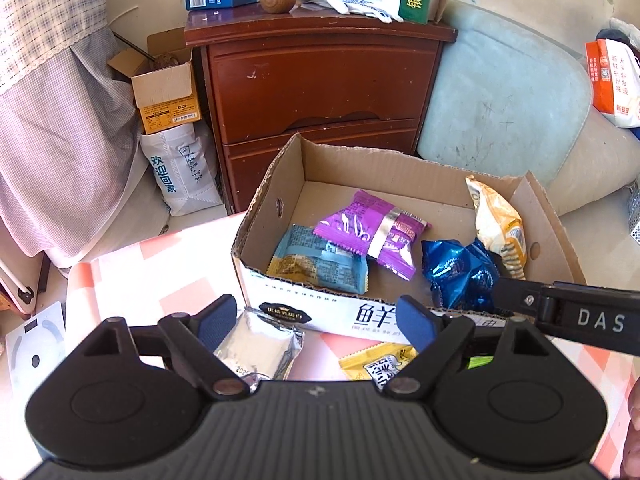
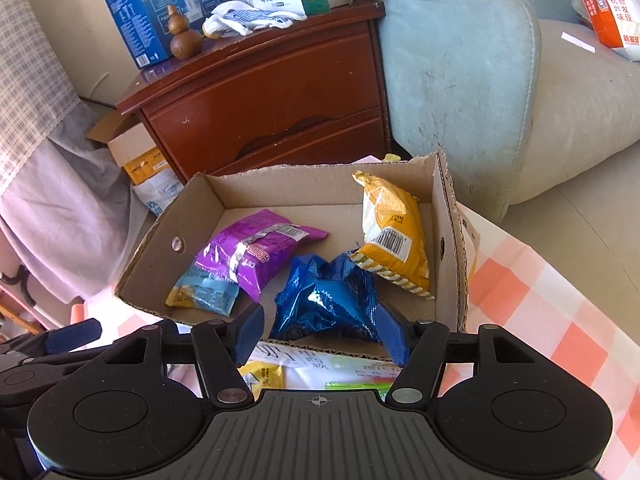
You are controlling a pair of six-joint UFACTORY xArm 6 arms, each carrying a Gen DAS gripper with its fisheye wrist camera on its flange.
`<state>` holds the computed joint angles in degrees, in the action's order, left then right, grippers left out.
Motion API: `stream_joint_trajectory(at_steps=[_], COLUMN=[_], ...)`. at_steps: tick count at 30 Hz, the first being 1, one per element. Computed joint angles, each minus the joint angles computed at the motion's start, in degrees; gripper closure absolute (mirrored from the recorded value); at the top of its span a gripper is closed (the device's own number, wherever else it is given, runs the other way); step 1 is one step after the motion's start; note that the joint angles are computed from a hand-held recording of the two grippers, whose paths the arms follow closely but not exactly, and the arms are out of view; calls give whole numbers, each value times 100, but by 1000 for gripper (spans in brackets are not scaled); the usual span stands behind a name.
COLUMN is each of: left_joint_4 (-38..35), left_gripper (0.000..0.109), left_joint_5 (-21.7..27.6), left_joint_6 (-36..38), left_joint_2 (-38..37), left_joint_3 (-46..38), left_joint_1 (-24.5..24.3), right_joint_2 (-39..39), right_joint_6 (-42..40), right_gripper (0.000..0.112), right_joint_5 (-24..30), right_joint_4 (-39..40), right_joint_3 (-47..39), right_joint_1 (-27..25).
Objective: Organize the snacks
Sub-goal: 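Move the right gripper to the red noodle-snack bag while the left gripper approaches the dark blue bag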
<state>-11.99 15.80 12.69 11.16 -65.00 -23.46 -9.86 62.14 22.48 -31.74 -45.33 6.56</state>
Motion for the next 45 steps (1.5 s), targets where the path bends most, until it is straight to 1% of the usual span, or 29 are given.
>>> stream_joint_trajectory(at_steps=[1,4,8,11,15,17,20,23,30,36,41,45], left_joint_4=[18,-93,-431,-729,-931,-1148,-1263,-1413,-1852,-2354,-2142,-1867], left_gripper=[22,22,22,22,22,21,21,21,21,21,21,21], left_joint_5=[-10,-50,-9,36,33,67,105,157,296,622,557,632], left_joint_6=[-7,122,466,825,1141,1428,1653,1876,2467,3016,2768,2165], left_joint_2=[-51,-211,-470,-666,-916,-1058,-1220,-1362,-1652,-1890,-2073,-2089], left_joint_3=[70,289,580,804,1112,1284,1483,1655,1991,2204,2500,2577], left_joint_1=[11,32,26,30,44,63,88,148,243,311,261,277], right_joint_2=[-18,-71,-148,-205,-271,-307,-400,-516,-898,-1394,-1781,-1890], right_joint_6=[-46,-25,34,-51,-173,-288,-523,-832,-1795,-2200,-1901,-1358], right_gripper=[50,43,42,42,42,42,42,41,41,38,37,37], right_joint_5=[33,192,371,411,499,516,491,404,161,345,718,962], right_joint_4=[-1,-147,-350,-332,-345,-297,-197,12,931,1402,1562,1606], right_joint_3=[15,43,97,161,238,283,392,523,924,1363,1713,1845], right_joint_1=[34,118,206,247,330,371,423,434,317,151,74,62])
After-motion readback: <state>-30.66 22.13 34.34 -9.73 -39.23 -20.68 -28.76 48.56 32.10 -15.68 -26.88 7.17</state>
